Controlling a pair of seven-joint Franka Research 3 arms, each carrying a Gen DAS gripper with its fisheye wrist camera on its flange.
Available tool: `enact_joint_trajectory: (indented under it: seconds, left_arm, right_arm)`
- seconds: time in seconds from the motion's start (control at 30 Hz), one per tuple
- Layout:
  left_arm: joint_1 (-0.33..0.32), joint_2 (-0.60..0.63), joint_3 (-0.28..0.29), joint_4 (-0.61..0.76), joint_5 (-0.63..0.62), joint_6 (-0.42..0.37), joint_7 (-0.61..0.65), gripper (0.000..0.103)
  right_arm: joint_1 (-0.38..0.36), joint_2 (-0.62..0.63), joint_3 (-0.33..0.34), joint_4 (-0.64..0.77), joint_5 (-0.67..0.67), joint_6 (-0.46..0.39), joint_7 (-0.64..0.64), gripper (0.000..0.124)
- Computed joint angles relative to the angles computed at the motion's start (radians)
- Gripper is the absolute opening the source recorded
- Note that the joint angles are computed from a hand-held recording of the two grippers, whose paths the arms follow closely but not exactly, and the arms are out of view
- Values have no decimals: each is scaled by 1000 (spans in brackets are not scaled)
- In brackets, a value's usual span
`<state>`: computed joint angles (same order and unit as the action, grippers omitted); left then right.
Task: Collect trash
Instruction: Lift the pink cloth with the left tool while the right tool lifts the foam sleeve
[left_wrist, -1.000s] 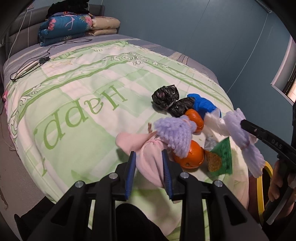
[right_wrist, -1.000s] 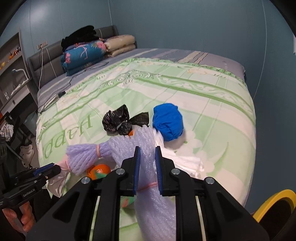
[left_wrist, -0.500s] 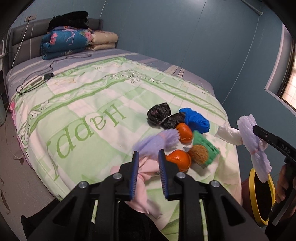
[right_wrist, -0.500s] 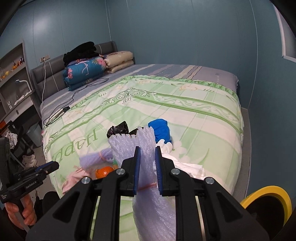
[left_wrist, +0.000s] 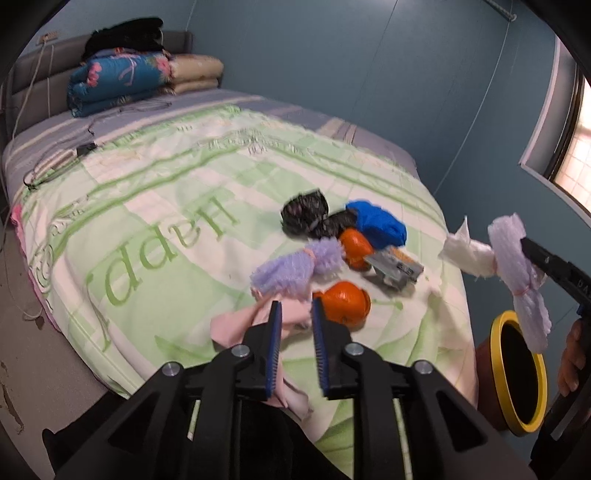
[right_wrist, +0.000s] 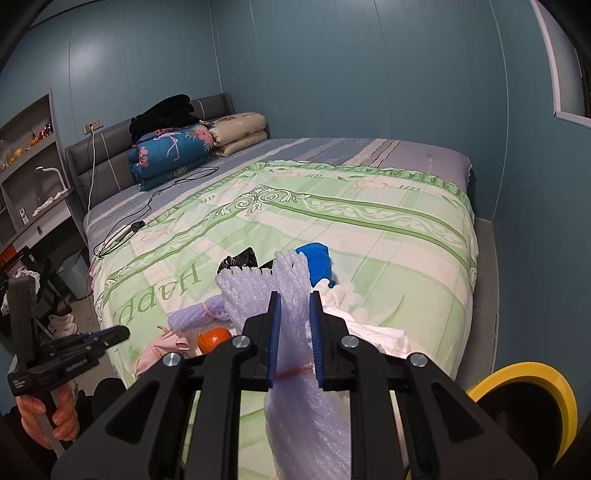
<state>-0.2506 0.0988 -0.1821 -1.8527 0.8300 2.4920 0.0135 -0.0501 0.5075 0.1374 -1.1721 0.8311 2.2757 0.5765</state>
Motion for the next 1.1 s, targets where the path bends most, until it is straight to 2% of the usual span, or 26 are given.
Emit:
enact_joint_trajectory:
  seconds: [0.07,0.1,0.23,0.4,0.5,0.63,0.7,0.87,1.1]
  left_arm:
    - [4,11,-2,1,-34,10,33,27]
    - [4,18,-2,5,-43,8,43,35]
    - [3,46,2,21,-96,-13,91,48]
    - [-1,99,10,69,-160,-76,168,49]
    - [-3,120,17,84,-187,-95,186,48]
    - [-8,127,25,84,-193,-93,193,21]
    - [-6,116,28,69,-198,-74,180,19]
    - [-14,83,27,52,-166,-89,147,18]
    - [-42,38,5,82,-36,-140,90,18]
  right_arm:
    - [-1,-1,1,-3,1,-5,-1,14]
    - [-1,-2,1,-5,2,-5,-2,14]
    - [-1,2,0,-3,1,-12,-2,14]
    - [-1,4,0,-4,1,-15,-2,14]
    - [-2,1,1,-11,3,-14,-5,14]
    - [-3,-2,-1,-15,3,-14,-8,14]
    - [-5,-3,-1,-14,7,-17,-5,14]
    - [-13,-17,-1,-27,22,-21,-15,14]
    - [-39,-30,-8,-26,52,-76,-12,14]
